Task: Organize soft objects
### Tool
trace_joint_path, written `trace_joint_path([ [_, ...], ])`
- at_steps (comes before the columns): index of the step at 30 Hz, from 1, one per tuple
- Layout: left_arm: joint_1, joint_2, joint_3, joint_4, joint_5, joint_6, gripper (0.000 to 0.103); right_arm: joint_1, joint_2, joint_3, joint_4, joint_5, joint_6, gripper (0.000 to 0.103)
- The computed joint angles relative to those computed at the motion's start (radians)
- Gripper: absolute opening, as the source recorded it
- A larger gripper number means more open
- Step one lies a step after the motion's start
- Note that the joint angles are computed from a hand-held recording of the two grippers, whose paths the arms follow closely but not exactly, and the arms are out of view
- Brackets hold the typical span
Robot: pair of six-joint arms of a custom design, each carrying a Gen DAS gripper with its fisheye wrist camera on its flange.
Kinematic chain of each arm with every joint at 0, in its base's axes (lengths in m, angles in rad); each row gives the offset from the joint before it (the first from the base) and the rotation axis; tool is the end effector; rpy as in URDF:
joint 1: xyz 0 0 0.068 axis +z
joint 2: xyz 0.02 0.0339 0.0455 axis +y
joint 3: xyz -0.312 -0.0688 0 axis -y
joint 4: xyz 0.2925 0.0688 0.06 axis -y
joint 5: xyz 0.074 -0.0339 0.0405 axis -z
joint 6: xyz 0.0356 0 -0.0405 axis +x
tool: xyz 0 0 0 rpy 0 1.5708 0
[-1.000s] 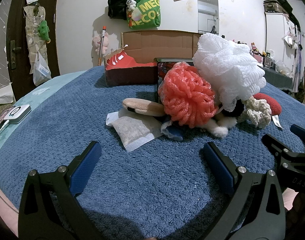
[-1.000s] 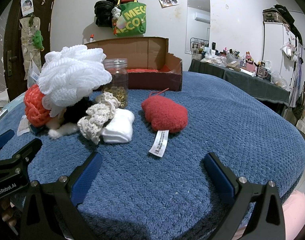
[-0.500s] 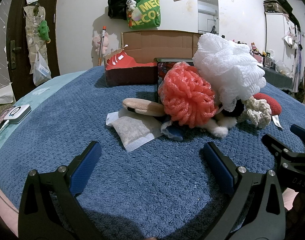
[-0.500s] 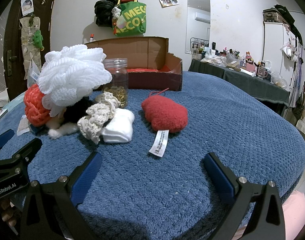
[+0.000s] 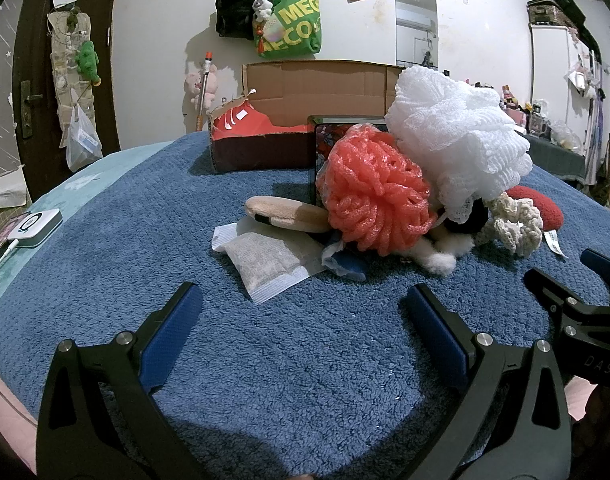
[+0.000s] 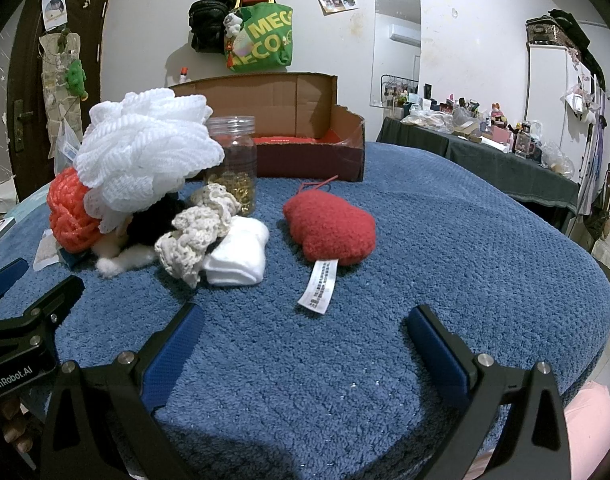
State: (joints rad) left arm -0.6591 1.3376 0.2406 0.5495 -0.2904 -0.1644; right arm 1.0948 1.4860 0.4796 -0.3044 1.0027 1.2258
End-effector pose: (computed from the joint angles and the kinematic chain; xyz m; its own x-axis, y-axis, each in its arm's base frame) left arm 0.1857 -0.1310 0.1279 -0.4704 0.1660 -0.8667 0.3208 0.9471 0.0073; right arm 0.1296 0.1860 0.1193 -0.5064 0.1228 -0.8535 0.2886 0.9569 -0.0336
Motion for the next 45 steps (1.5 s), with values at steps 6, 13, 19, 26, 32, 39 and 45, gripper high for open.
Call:
trace_joint_path([
  [6, 0.001, -0.001, 0.001, -0.002, 0.001, 0.0, 0.103, -0.001, 0.0, -0.001, 0.002, 0.0, -0.001, 0.103],
  [13, 0.01, -0.01, 0.0, -0.004, 0.021, 0.011, 0.103, -0.003, -0.003, 0.0, 0.006, -0.003, -0.006, 0.103],
  [19, 0.003, -0.083, -0.003, -0.016, 0.016, 0.045, 0.103, 0.002, -0.097, -0.051, 0.05, -0.008, -0.044, 0.103],
  [26, 0.068, -0.165, 0.042, -0.111, 0.108, 0.077, 0.103, 0.013, -0.239, -0.063, 0.045, 0.05, -0.131, 0.103],
  [32, 0.125, -0.166, 0.115, -0.183, 0.236, 0.142, 0.103, -0.094, -0.395, -0.119, 0.289, -0.087, -0.424, 0.103],
  [39, 0.174, -0.114, 0.195, -0.256, 0.349, 0.196, 0.103, -0.257, -0.434, -0.099, 0.43, -0.366, -0.594, 0.103],
  [45, 0.186, -0.053, 0.234, -0.27, 0.407, 0.25, 0.103, -0.369, -0.352, -0.075, 0.521, -0.577, -0.666, 0.103],
])
